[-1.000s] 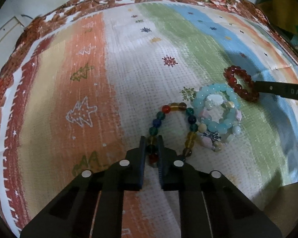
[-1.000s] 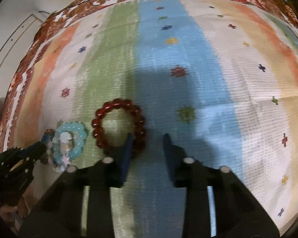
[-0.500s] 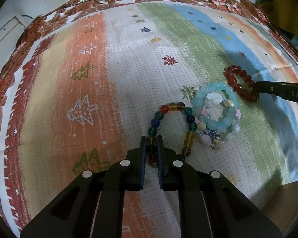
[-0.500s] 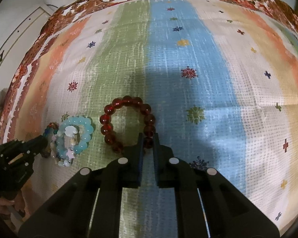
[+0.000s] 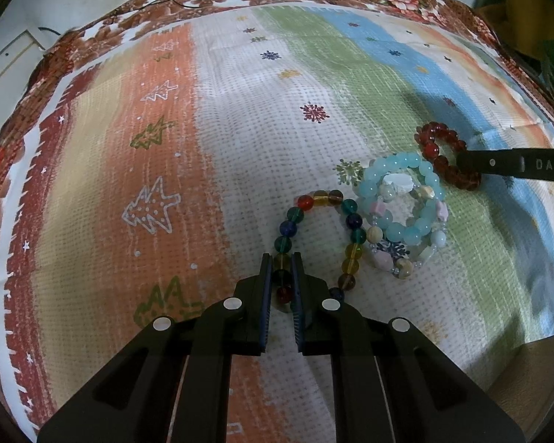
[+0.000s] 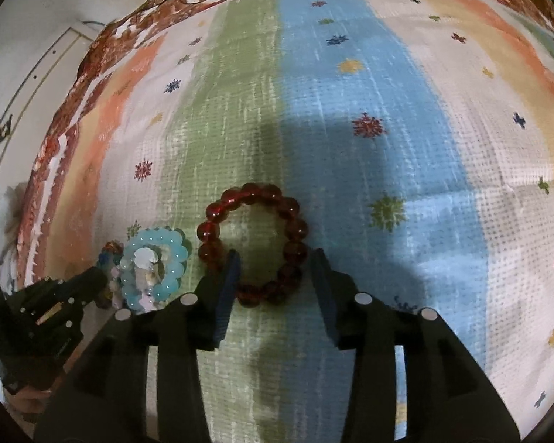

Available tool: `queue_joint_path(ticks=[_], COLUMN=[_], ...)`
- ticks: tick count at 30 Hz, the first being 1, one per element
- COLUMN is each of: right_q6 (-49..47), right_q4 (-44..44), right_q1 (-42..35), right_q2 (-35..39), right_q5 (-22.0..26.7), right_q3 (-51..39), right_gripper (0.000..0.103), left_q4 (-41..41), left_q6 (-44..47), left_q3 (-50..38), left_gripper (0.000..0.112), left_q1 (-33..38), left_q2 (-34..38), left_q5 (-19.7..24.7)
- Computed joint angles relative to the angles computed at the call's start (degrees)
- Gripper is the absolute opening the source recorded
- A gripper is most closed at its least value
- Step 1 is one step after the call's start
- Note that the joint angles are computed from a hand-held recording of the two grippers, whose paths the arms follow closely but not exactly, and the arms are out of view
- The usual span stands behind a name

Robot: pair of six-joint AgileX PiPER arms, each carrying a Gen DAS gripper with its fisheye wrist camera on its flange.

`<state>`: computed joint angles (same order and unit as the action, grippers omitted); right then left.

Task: Organize jewelry
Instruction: 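Lift both bracelets and carry them over the tin box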

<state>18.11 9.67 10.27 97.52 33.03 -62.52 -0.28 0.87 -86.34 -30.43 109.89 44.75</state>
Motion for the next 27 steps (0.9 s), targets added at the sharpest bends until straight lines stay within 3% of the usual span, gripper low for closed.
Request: queue_joint_path(ticks=[3,6,13,23,27], right_q6=[-1.0,4.5,4.5,5.0,9.5], right_q4=[1.0,-5.8,-5.9,-7.0,-14.3], right_q1=[-0.4,1.0,0.6,1.3,4.6], right_q2=[0.0,0.5,0.5,-0.8,-2.3], right_q5=[-0.2,1.7,2.2,4.9,5.9], right_q3=[0.3,-0.8,-0.7,-1.5,-1.7], right_gripper=[0.040,0.023,0.015,0.015,0.015], left_q4=[0.0,0.0,-0.6,-8.3,-10.6], left_q6=[0.1,0.1,0.5,4.0,4.8], left_q3=[0.0,0.0,-0.1,-1.1,-0.6], left_gripper=[0.009,0.009,0.009,0.009,0.009], left_q1=[0.0,0.0,0.3,2.5,2.7], left_q2=[0.0,0.0,-0.1,-1.5,-4.6], left_q5=[0.0,0.0,0.1,2.3,1.6])
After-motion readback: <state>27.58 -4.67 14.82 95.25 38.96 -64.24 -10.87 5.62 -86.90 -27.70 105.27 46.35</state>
